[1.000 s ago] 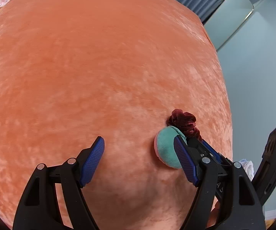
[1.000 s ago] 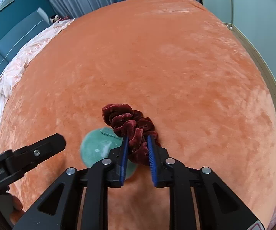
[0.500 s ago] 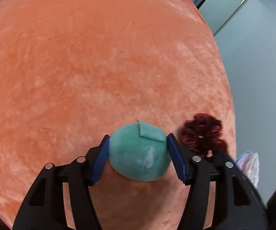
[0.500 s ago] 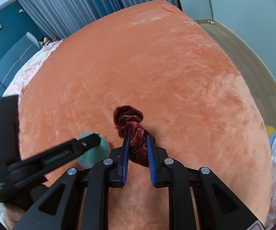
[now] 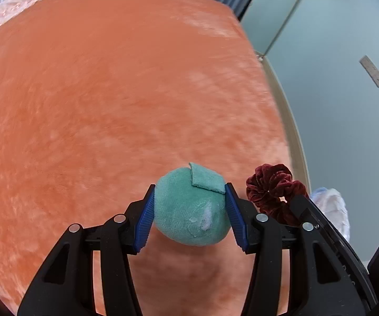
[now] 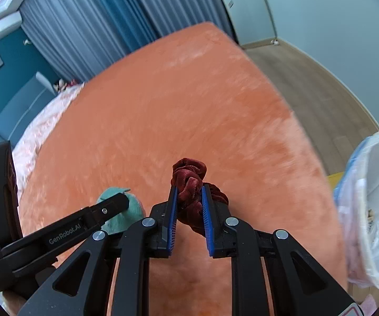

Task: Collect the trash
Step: 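Carry the pad and scrunchie over the trash bin and open both grippers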

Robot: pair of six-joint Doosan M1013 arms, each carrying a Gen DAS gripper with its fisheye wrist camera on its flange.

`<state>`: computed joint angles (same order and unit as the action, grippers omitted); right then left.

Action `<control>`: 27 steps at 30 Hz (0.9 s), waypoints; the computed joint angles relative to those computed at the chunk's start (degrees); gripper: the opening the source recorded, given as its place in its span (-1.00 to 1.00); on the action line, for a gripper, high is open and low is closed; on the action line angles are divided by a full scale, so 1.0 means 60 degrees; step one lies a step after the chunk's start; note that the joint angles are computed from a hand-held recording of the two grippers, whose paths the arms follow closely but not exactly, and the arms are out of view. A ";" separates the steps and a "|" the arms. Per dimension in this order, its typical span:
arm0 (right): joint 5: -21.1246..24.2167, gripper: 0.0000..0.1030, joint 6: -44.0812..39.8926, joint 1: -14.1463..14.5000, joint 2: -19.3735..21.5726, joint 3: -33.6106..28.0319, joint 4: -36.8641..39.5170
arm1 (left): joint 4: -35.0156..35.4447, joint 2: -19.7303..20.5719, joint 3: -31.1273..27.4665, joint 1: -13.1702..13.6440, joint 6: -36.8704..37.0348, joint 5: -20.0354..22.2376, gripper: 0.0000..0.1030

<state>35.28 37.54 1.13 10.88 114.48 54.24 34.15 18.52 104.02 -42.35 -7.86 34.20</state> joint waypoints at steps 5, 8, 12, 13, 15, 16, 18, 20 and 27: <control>0.0168 -0.67 -0.0482 -0.0650 -0.0468 0.0091 0.0601 | 0.0275 0.0066 -0.0628 -0.0415 0.0208 0.0309 -0.05; 0.0260 -0.67 -0.0794 -0.1107 -0.0738 0.0140 0.0964 | 0.0347 0.0139 -0.1004 -0.0646 0.0445 0.0414 -0.05; 0.0334 -0.67 -0.1142 -0.1784 -0.1015 0.0171 0.1312 | 0.0276 0.0373 -0.1667 -0.0968 0.1111 0.0438 -0.05; 0.0387 -0.67 -0.1205 -0.1969 -0.1044 0.0150 0.1384 | 0.0299 0.0455 -0.1867 -0.1067 0.1312 0.0452 -0.05; 0.0415 -0.67 -0.1333 -0.2324 -0.1122 0.0140 0.1481 | 0.0293 0.0643 -0.2253 -0.1232 0.1725 0.0466 -0.05; 0.0405 -0.67 -0.1400 -0.2512 -0.1156 0.0143 0.1538 | 0.0245 0.0720 -0.2400 -0.1293 0.1871 0.0496 -0.05; 0.0406 -0.67 -0.1436 -0.2838 -0.1173 0.0115 0.1598 | -0.0053 0.0958 -0.2791 -0.1375 0.2343 0.0511 -0.05; 0.0411 -0.67 -0.1471 -0.3188 -0.1167 0.0072 0.1678 | -0.0321 0.1163 -0.3100 -0.1438 0.2703 0.0493 -0.05; 0.0451 -0.67 -0.1494 -0.3984 -0.1077 0.0023 0.1674 | -0.1170 0.1887 -0.4190 -0.1627 0.4117 0.0666 -0.04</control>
